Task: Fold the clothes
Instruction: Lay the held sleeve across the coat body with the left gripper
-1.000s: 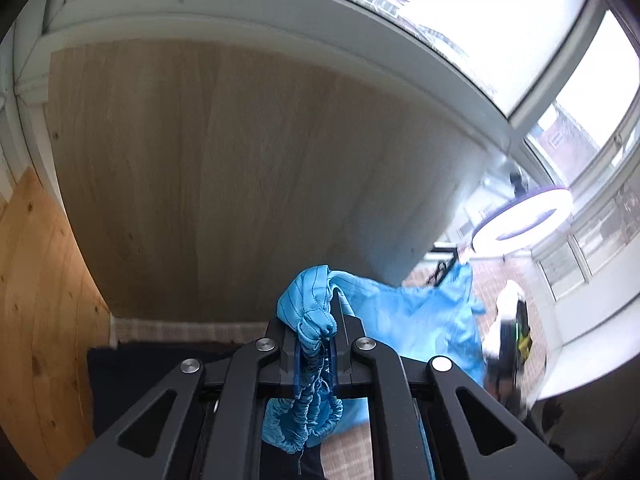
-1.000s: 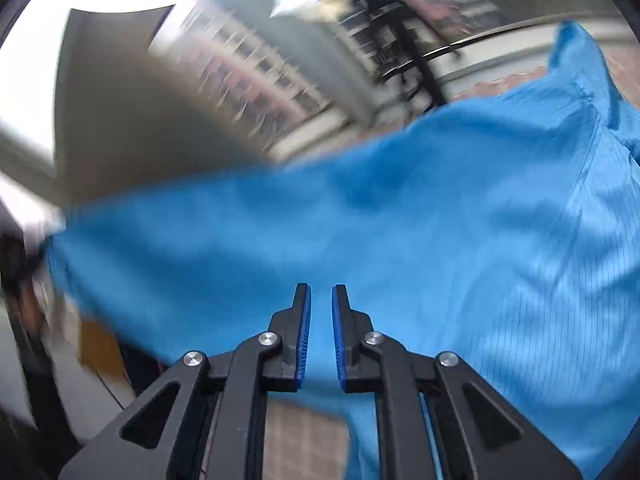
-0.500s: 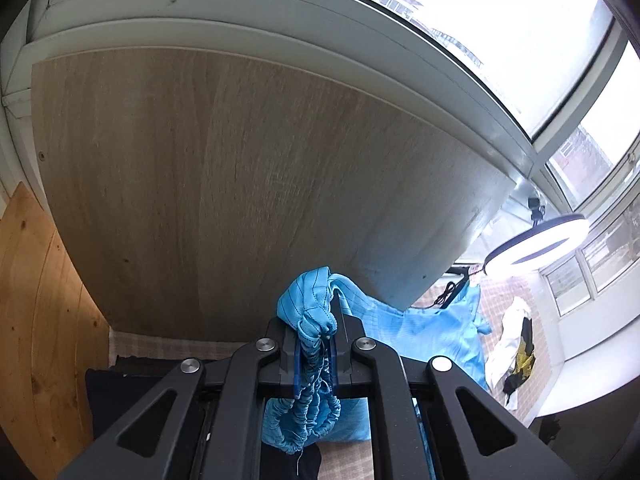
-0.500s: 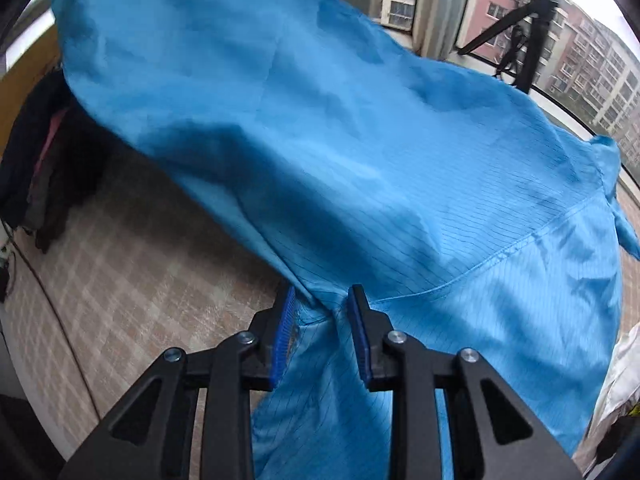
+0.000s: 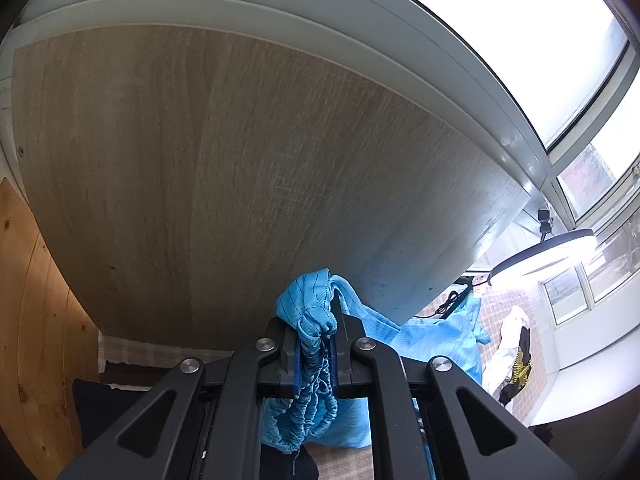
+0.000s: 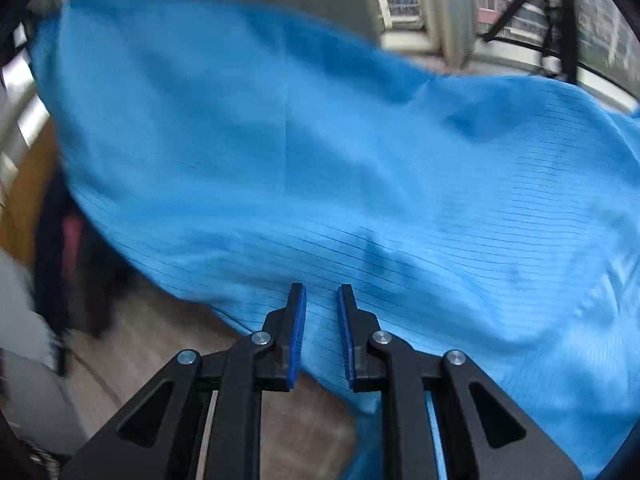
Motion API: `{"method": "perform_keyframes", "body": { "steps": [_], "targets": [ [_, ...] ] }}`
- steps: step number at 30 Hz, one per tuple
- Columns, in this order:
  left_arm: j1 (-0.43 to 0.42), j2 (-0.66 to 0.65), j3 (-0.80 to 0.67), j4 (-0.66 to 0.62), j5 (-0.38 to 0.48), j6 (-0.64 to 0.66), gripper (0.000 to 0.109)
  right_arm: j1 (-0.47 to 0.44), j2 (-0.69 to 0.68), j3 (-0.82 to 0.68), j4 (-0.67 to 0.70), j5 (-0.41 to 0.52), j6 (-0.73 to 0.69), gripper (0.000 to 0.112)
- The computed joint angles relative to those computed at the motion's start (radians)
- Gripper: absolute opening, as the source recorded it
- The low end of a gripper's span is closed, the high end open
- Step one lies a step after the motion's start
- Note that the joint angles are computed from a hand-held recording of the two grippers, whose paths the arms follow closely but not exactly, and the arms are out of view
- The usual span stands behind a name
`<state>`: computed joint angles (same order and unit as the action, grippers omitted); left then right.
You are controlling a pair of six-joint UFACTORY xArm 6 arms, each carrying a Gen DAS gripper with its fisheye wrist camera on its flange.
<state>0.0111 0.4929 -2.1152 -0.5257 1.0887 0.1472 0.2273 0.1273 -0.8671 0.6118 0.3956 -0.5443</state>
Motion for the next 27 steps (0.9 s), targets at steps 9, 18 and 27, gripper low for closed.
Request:
{"method": "perform_keyframes", "body": {
  "steps": [9, 18, 27],
  "targets": [
    [-0.042, -0.149, 0.164, -0.069, -0.010, 0.092, 0.008, -0.182, -0.406, 0.227, 0.361, 0.129, -0.123, 0.018],
    [-0.208, -0.305, 0.357, -0.018, -0.080, 0.033, 0.008, -0.491, -0.963, 0.410, 0.137, 0.365, 0.120, 0.034],
    [-0.566, -0.261, 0.300, 0.271, -0.176, -0.299, 0.008, -0.805, -0.977, 0.401, 0.102, 0.496, -0.236, 0.034]
  ]
}}
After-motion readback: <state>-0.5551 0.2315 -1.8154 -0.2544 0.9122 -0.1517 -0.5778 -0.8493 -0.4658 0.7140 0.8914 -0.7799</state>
